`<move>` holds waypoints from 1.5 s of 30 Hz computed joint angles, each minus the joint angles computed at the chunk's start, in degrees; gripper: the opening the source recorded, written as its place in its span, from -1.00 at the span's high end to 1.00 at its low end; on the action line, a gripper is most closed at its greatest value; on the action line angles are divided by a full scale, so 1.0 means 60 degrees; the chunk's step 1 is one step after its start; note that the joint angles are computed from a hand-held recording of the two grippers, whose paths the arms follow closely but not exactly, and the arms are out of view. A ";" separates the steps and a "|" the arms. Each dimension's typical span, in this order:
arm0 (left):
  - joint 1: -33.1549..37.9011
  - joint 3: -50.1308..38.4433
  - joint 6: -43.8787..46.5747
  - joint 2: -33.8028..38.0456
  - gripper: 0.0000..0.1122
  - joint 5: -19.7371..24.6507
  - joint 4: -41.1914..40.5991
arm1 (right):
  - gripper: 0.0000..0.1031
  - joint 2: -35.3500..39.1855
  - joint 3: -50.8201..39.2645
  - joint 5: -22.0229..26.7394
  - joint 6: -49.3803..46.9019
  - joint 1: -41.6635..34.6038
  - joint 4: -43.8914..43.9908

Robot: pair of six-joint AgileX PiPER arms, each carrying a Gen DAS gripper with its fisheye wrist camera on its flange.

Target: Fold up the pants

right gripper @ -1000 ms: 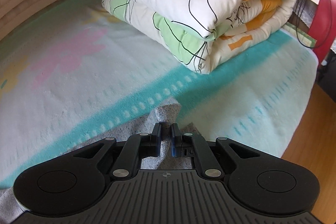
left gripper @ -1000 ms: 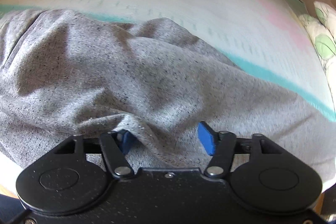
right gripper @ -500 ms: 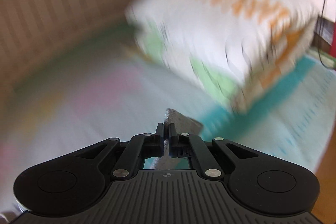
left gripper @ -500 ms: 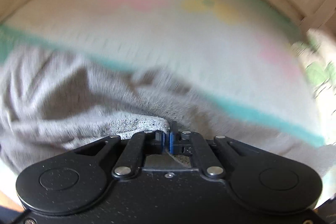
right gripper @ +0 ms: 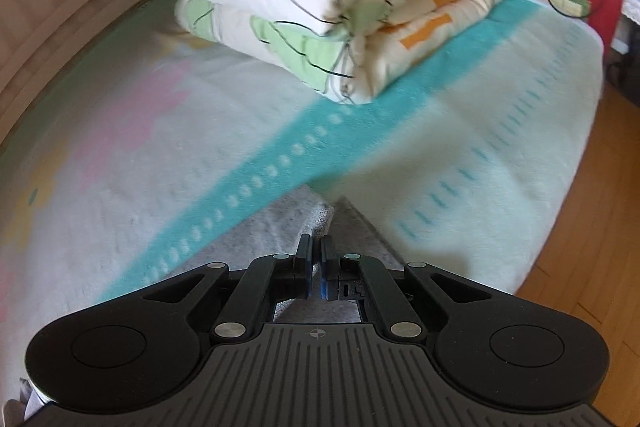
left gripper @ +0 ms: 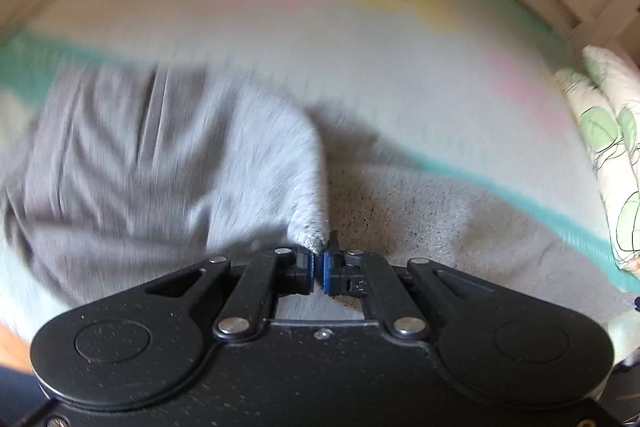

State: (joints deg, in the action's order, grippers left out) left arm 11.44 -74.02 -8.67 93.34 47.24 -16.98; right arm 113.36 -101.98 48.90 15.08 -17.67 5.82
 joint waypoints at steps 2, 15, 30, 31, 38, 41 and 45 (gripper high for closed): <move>0.0013 0.0023 -0.0002 -0.0034 0.91 0.0092 0.0096 | 0.92 -0.0143 0.0258 -0.0187 0.0028 0.0006 0.0132; -0.0415 -0.1709 -0.0309 -0.0093 0.91 -0.1718 0.0269 | 0.93 -0.1299 0.1022 -0.3246 -0.3557 0.0758 0.2816; 0.0710 0.0509 0.0791 0.0298 0.91 0.0271 -0.0548 | 0.93 -0.0077 0.0158 0.0738 -0.1450 0.0395 -0.0300; 0.0554 0.0521 0.0644 0.0399 0.91 0.0250 -0.0364 | 0.93 -0.0058 0.0076 0.0723 -0.1469 0.0445 -0.0432; -0.0590 0.0527 -0.0217 0.0323 0.91 -0.0154 0.0967 | 0.93 0.0132 -0.0032 0.1143 -0.1240 0.0131 -0.0392; -0.0904 0.0536 -0.0350 0.0505 0.91 -0.0367 0.1102 | 0.93 0.0266 -0.0065 0.1454 -0.1158 -0.0104 -0.0218; -0.1253 0.0569 -0.0243 0.0663 0.91 -0.0743 0.1169 | 0.95 0.0289 -0.0022 0.1450 -0.0996 -0.0113 -0.0439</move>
